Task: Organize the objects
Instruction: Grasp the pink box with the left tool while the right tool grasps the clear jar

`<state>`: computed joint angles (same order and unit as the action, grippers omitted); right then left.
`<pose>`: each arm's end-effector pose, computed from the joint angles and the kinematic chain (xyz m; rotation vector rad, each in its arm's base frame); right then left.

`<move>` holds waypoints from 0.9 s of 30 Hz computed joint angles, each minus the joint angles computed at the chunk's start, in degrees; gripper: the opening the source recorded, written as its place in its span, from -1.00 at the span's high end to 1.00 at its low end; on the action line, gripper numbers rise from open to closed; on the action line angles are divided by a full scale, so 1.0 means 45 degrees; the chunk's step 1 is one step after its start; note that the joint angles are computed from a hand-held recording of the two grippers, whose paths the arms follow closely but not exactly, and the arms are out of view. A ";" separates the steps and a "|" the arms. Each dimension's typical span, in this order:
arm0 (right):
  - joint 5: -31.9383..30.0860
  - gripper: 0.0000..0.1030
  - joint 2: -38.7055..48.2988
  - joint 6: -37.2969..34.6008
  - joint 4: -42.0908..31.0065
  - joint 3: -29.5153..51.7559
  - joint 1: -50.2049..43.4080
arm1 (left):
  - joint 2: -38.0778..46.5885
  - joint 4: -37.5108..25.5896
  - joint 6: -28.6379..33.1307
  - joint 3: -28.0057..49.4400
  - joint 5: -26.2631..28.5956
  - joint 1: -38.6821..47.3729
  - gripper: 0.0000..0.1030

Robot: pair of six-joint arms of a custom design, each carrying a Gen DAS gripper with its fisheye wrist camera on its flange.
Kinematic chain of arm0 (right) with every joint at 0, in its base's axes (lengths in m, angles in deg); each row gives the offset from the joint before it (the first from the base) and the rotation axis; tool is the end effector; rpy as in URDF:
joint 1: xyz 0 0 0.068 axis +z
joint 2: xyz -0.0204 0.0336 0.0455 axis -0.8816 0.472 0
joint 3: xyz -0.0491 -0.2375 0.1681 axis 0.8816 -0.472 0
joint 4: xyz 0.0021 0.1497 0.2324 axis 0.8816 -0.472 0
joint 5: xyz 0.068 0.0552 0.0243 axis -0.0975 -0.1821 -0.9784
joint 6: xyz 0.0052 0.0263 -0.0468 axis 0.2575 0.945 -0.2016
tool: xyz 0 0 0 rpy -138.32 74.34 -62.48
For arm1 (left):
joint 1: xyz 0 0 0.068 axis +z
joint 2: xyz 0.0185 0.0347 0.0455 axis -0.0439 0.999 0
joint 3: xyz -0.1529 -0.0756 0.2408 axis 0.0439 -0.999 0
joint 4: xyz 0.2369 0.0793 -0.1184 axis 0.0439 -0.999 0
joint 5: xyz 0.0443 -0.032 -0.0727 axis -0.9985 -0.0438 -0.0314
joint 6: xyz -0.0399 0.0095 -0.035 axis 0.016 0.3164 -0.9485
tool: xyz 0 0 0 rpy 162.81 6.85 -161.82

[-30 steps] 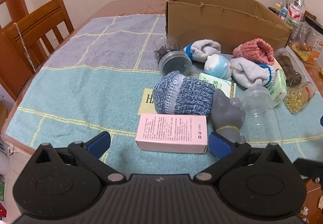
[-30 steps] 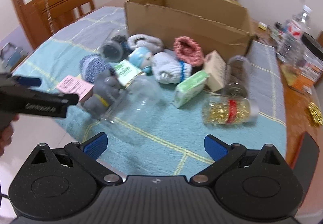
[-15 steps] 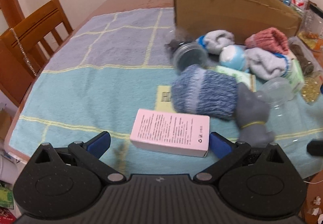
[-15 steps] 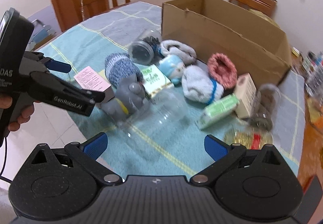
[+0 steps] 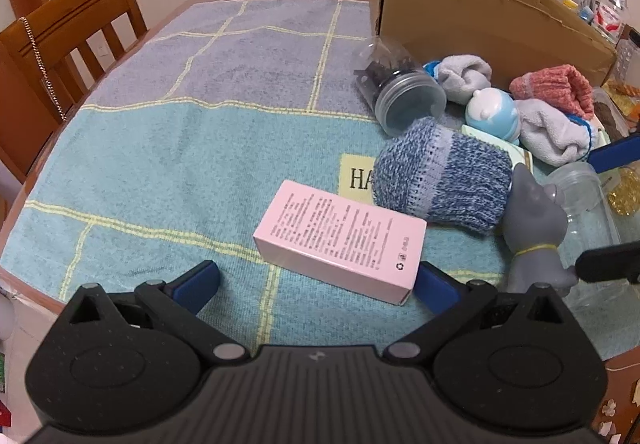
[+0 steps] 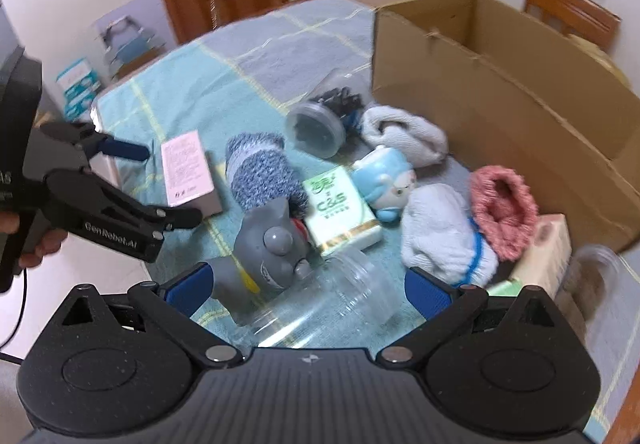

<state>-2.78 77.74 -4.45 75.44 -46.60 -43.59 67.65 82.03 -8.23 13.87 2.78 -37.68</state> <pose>0.2863 0.1043 0.0410 -0.8929 2.4569 0.3575 0.2377 -0.1558 -0.0080 0.1408 2.5530 -0.0385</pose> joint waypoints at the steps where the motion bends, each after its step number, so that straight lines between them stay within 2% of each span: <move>1: 0.0014 -1.00 0.0130 -0.0130 -0.0139 0.0140 0.0047 | -0.0002 0.0001 0.0074 0.0022 0.0064 0.0011 -0.99; 6: -0.0308 -1.00 -0.0006 -0.1026 -0.1406 0.0447 -0.0081 | 0.0101 0.0318 0.1031 0.0037 0.0447 0.0313 -0.99; 13: -0.0055 -1.00 -0.0801 -0.1911 -0.2300 -0.0300 -0.0141 | 0.0094 0.0235 0.2905 0.0276 0.0598 0.0446 -0.99; 20: 0.1183 -1.00 -0.0356 -0.2031 -0.0936 -0.0865 0.0485 | 0.0291 0.0585 0.3748 0.0392 0.0478 0.0435 -0.99; 27: 0.1629 -0.96 0.0021 -0.1716 -0.0036 -0.1033 0.0790 | 0.0384 0.1208 0.3528 0.0255 0.0425 0.0191 -0.98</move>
<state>4.55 77.84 -12.17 75.28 -51.24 -40.03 69.38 87.46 7.64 15.02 4.69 -36.82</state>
